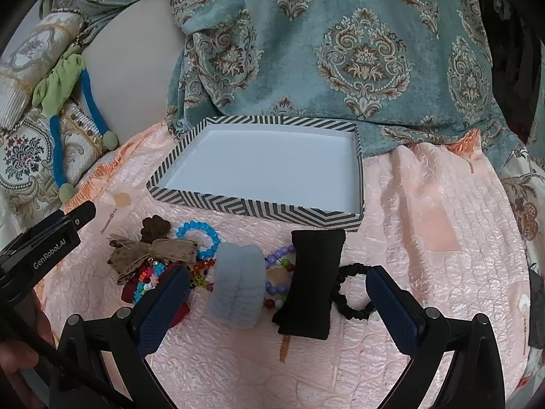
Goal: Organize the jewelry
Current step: 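Move both grippers toward the pile of hair accessories beside the box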
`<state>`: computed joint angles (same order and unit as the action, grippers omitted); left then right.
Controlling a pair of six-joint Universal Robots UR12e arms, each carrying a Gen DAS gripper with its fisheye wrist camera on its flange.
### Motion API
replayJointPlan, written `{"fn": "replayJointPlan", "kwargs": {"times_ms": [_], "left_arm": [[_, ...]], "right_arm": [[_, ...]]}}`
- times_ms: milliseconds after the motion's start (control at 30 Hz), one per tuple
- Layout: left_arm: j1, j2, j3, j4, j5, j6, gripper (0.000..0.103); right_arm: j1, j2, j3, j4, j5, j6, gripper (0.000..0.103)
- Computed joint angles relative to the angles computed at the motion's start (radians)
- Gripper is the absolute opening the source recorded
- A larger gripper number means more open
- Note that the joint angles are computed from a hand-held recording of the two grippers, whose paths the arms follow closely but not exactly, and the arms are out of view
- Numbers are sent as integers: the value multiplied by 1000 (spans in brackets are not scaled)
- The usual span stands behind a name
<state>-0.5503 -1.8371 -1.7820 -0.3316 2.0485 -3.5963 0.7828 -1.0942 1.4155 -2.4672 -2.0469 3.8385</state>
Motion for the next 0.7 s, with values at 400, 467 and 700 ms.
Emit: {"fn": "replayJointPlan", "kwargs": {"times_ms": [400,467,700], "left_arm": [[-2,-2,2,-1,11,1,61],[-2,-1,2,-5,6,0,61],[8,0,8,-40,-53,-10,61]], "right_arm": [[6,6,-13,10,-27,-23,103],[6,7,-16,19,-32,-26,103],[1,4,-15,42,-21,-28,103]]}}
